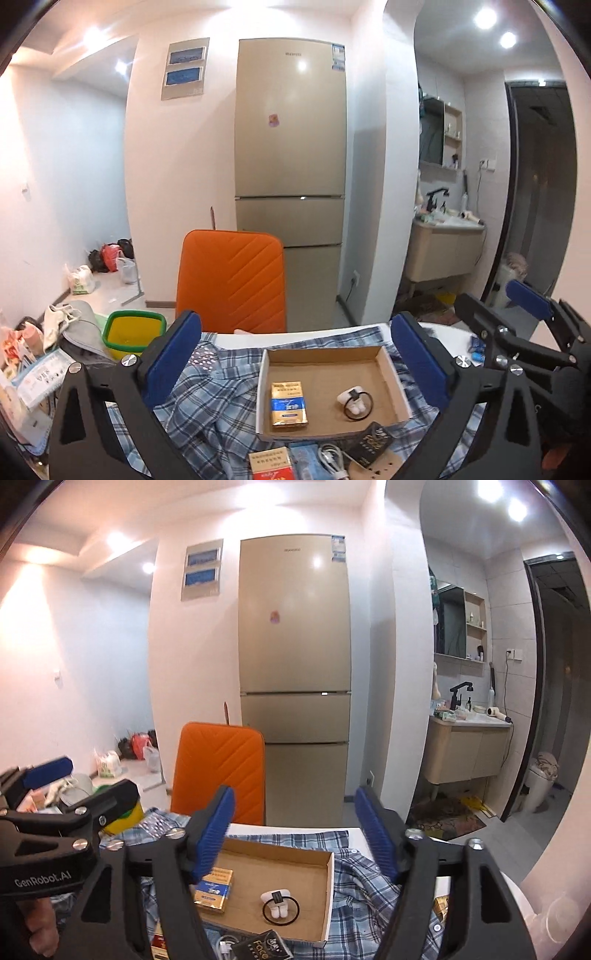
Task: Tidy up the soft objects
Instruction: 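Withdraw both tools and move toward the red-white pack and black Face pack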
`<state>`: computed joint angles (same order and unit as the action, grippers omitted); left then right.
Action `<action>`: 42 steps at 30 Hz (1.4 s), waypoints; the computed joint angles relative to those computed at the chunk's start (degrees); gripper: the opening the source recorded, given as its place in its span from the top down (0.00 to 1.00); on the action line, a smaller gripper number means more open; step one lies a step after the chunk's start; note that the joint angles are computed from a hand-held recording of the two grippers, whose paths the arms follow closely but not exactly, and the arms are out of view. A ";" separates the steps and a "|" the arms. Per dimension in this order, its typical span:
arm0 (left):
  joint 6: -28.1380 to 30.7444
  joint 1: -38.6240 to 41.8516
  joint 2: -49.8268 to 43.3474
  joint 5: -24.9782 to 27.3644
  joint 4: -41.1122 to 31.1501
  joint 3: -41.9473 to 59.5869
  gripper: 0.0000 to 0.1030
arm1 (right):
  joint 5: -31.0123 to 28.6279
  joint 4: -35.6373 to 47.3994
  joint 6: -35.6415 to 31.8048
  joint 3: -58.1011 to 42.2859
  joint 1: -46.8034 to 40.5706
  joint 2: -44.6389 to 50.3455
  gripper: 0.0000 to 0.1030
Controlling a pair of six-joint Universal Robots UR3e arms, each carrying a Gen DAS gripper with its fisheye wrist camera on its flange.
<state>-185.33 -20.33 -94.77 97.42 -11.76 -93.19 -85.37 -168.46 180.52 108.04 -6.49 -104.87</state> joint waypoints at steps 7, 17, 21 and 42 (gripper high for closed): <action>0.66 -0.91 4.76 3.43 7.46 -8.24 0.01 | -0.82 -1.44 -0.84 7.07 -2.23 -7.73 0.11; 0.96 -0.59 8.16 3.52 13.86 -21.03 0.01 | -0.59 -6.19 -1.65 15.29 -2.51 -10.07 0.00; -0.27 0.22 8.13 2.89 17.93 -26.57 0.01 | -0.97 -8.99 -2.09 18.91 -1.63 -9.63 0.00; -3.59 5.80 -1.31 -5.60 22.64 -35.17 0.01 | -4.53 -29.94 -3.22 26.46 2.79 10.31 0.00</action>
<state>-188.93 -14.53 -96.07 91.82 10.88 -128.37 -89.89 -198.41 177.30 134.50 -3.70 -94.56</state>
